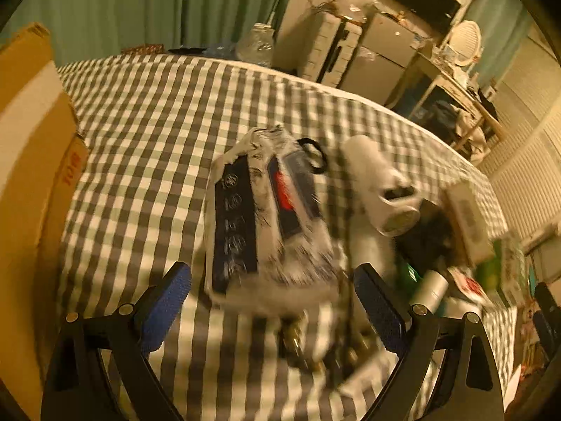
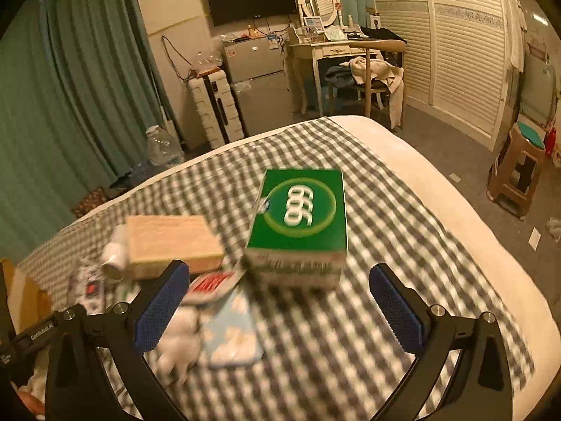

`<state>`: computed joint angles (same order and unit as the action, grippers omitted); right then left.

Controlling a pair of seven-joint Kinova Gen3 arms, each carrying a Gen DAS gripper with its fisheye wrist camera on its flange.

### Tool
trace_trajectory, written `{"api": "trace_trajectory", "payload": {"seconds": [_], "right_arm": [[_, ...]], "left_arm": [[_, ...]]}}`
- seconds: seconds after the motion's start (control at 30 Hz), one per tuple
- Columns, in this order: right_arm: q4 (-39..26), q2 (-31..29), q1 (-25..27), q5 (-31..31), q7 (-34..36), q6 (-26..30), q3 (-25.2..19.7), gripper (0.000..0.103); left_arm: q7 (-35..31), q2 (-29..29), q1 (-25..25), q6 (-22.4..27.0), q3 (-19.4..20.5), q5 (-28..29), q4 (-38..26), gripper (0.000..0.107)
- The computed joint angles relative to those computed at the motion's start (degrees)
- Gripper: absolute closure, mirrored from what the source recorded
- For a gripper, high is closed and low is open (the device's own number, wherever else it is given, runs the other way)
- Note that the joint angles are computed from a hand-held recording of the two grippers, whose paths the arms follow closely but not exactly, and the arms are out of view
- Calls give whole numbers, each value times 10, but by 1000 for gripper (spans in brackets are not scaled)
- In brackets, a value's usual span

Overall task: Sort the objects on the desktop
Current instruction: 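Grasp the printed snack bag with left tool while right grasps green box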

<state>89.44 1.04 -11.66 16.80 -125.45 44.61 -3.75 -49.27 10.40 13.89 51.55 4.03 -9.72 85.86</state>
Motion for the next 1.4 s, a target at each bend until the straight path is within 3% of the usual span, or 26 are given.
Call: {"api": "trace_trajectory", "payload": {"seconds": [0.2, 0.23, 0.3, 0.37, 0.43, 0.53, 0.93, 1.17, 1.4], "right_arm": [[-35, 56, -12, 37, -26, 9, 12, 0], [-36, 59, -12, 33, -21, 8, 15, 0], [-35, 66, -12, 31, -16, 8, 20, 1], [-36, 69, -8, 16, -5, 12, 23, 25], [-28, 63, -6, 7, -3, 7, 25, 25], [-17, 49, -10, 21, -13, 9, 25, 26], [38, -80, -15, -7, -4, 68, -38, 26], [-1, -146, -44, -16, -28, 100, -118, 26], [-105, -125, -87, 24, -52, 113, -223, 26]], "left_arm": [[-26, 25, -12, -25, -3, 13, 0, 12], [-28, 26, -10, -27, -4, 10, 0, 17], [-20, 24, 10, -29, -16, -19, 3, 49], [-36, 19, 5, -28, -6, -23, 5, 60], [-58, 13, -4, -26, -2, -6, 7, 71], [-63, -7, -1, -24, -2, -15, 19, 77], [-97, -173, -45, -2, 34, 19, 68, 79], [-163, -269, -77, 45, -5, 78, 55, 79], [-252, -338, -127, 109, -84, 121, 18, 79]]}}
